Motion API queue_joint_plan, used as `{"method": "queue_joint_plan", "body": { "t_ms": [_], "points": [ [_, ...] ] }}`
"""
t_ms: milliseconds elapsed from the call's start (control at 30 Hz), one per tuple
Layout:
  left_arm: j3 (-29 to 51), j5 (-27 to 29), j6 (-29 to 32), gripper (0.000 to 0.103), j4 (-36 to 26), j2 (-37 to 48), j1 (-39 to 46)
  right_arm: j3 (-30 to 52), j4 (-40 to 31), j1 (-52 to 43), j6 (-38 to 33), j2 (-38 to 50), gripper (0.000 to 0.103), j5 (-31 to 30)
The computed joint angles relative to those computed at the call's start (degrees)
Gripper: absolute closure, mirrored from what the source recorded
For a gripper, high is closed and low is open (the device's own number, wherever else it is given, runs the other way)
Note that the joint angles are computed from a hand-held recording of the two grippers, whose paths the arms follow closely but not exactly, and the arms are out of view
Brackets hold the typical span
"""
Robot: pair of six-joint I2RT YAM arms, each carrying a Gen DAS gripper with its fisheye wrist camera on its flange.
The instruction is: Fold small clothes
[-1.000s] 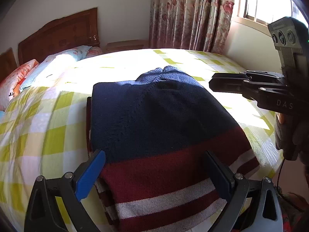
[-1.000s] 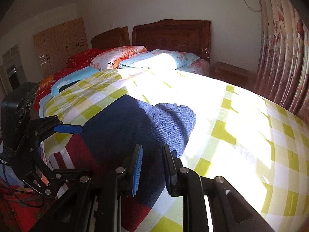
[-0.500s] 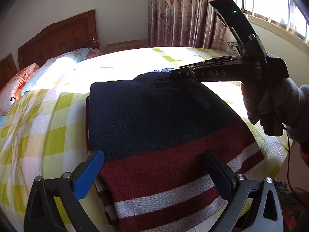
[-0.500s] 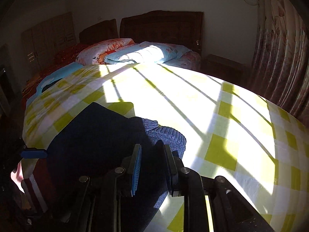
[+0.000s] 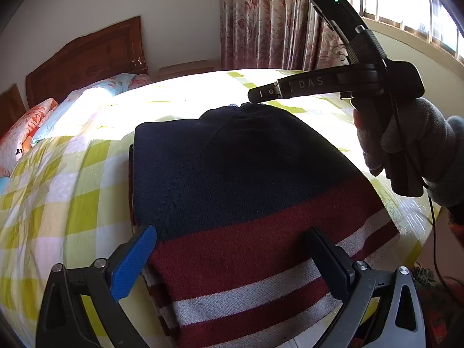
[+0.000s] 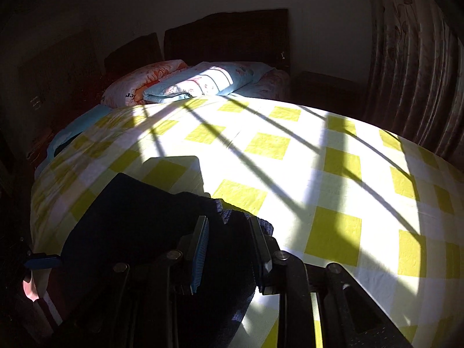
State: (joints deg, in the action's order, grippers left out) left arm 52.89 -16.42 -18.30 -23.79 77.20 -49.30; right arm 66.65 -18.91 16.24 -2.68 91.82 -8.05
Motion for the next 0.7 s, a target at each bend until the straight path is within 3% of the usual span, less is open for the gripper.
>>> {"method": "queue_joint_plan", "body": {
  "t_ms": [133, 200, 300, 433, 500, 600, 700],
  "points": [
    [-0.22, -0.19, -0.17, 0.000, 0.51, 0.15, 0.00, -8.47, 0.78, 1.48, -1.76, -9.98, 0.075, -3.48],
    [-0.10, -0.38, -0.25, 0.000, 0.50, 0.35, -0.13, -11.42, -1.09, 3.75, -4.05, -12.09, 0.075, -1.09],
    [-0.42, -0.45, -0.33, 0.000, 0.61, 0.09, -0.07, -18.26, 2.20, 6.48, -5.58, -17.74, 0.075, 4.73],
    [-2.81, -0.09, -3.39, 0.000, 0.09, -3.71, 0.24, -22.85, -0.83, 4.47, -2.41, -25.26, 0.072, -0.78],
    [-6.30, 3.16, -5.57, 0.000, 1.07, -8.33, 1.99, -25.71, -3.15, 4.61, -2.58, -29.52, 0.070, 0.21],
    [-11.92, 11.60, -9.60, 0.000, 2.66, -15.78, 7.75, -27.68, -8.81, -3.03, -0.98, -34.85, 0.070, -12.23],
    [-14.05, 21.30, -11.85, 0.000, 4.82, -16.86, 14.55, -29.18, -9.84, -10.20, 2.44, -36.50, 0.067, -21.10]
  ]
}}
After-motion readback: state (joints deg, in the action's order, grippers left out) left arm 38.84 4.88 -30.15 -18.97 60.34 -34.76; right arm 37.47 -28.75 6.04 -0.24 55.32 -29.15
